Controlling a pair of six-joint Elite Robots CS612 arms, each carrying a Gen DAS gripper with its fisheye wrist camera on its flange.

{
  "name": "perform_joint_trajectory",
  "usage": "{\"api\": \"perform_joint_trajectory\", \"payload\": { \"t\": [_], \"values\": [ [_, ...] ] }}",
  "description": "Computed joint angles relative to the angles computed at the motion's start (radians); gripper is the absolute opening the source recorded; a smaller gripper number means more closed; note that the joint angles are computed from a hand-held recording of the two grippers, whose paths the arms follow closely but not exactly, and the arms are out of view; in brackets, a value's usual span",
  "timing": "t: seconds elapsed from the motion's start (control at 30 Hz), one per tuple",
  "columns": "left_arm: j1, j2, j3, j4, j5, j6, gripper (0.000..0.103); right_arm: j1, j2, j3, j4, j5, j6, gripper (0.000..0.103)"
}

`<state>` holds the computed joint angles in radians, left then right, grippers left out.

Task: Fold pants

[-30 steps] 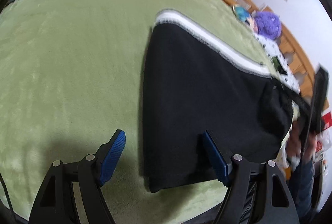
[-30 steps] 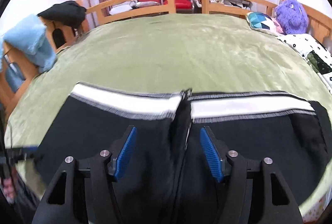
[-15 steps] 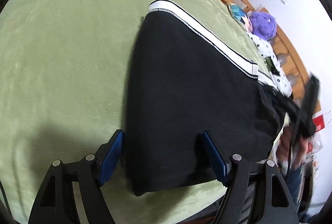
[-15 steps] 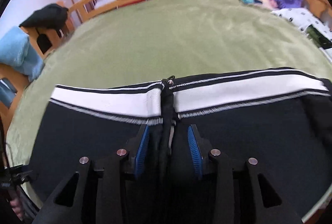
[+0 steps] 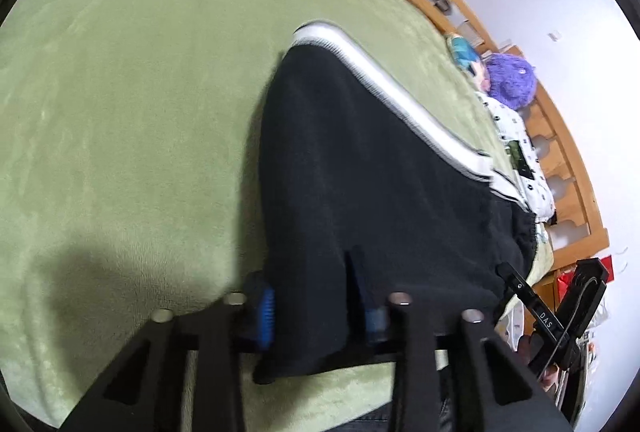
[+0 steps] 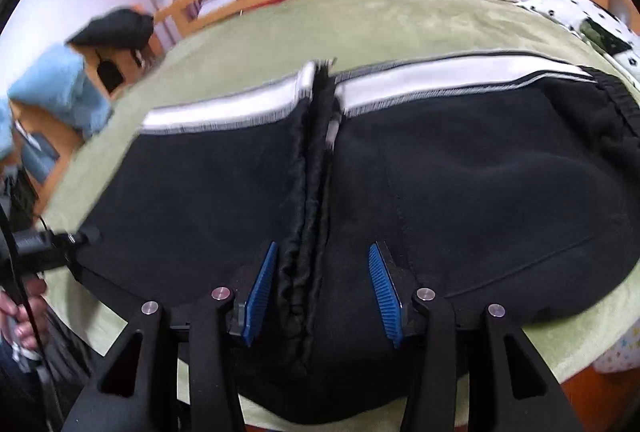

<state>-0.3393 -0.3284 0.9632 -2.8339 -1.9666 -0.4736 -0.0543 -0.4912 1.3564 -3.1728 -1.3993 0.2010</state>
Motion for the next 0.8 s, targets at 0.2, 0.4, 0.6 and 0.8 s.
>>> {"api": "perform_joint_trajectory", "payload": {
  "t": [0.2, 0.4, 0.6, 0.8],
  "values": [
    [-0.014, -0.052, 0.040, -0.091, 0.015, 0.022, 0.018, 0.000, -0.045, 0.073, -0.058, -0.065, -0.027, 0.048],
    [-0.065, -0.102, 0.027, -0.134, 0.049, 0.133, 0.018, -0.039, -0.101, 0.161, -0.117, -0.130, 0.001, 0.048],
    [-0.137, -0.091, -0.080, -0.092, 0.082, 0.202, 0.018, -0.102, -0.159, 0.266, -0.160, -0.199, 0.090, 0.048],
    [-0.198, -0.011, -0.279, 0.021, 0.038, 0.227, 0.018, -0.152, -0.213, 0.369, -0.169, -0.266, 0.123, 0.048]
  ]
}}
